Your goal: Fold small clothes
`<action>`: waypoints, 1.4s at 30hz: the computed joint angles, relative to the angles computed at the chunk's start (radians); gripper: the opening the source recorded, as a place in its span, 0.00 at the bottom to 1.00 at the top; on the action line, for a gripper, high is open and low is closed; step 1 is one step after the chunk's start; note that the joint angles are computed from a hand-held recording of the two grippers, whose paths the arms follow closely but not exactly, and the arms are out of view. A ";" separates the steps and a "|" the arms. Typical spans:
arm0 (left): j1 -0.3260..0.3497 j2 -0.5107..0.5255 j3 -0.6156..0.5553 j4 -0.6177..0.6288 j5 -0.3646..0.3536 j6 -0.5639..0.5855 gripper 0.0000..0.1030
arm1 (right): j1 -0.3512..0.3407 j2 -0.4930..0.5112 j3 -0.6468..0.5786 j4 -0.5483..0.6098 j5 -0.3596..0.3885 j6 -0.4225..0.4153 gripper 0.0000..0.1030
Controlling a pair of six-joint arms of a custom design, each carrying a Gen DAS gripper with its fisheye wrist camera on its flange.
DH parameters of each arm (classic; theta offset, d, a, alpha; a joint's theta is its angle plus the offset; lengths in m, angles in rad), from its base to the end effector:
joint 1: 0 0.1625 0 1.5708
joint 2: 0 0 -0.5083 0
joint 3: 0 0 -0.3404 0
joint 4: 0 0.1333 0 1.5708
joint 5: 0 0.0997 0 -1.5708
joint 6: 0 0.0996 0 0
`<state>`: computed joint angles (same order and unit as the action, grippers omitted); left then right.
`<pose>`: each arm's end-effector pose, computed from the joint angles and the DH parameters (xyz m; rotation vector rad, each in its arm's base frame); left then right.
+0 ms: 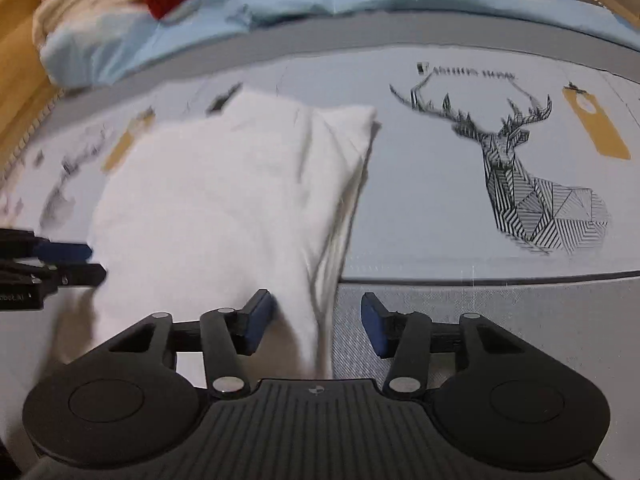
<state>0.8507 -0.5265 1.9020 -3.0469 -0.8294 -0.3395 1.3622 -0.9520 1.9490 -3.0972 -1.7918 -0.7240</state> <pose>-0.2529 -0.5924 0.0209 0.4223 2.4496 -0.5961 -0.0183 -0.6245 0.2571 0.6016 -2.5969 0.5122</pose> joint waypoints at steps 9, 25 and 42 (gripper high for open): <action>-0.055 -0.032 0.014 0.330 0.065 -0.232 0.52 | 0.026 -0.040 0.088 -0.144 -0.124 -0.036 0.49; -0.558 -0.126 0.363 0.404 0.452 -0.961 0.83 | -0.024 -0.364 0.594 -0.640 0.181 -0.134 0.87; -0.483 -0.079 0.298 0.434 0.255 -1.077 0.85 | 0.004 -0.313 0.669 -0.691 0.094 -0.160 0.88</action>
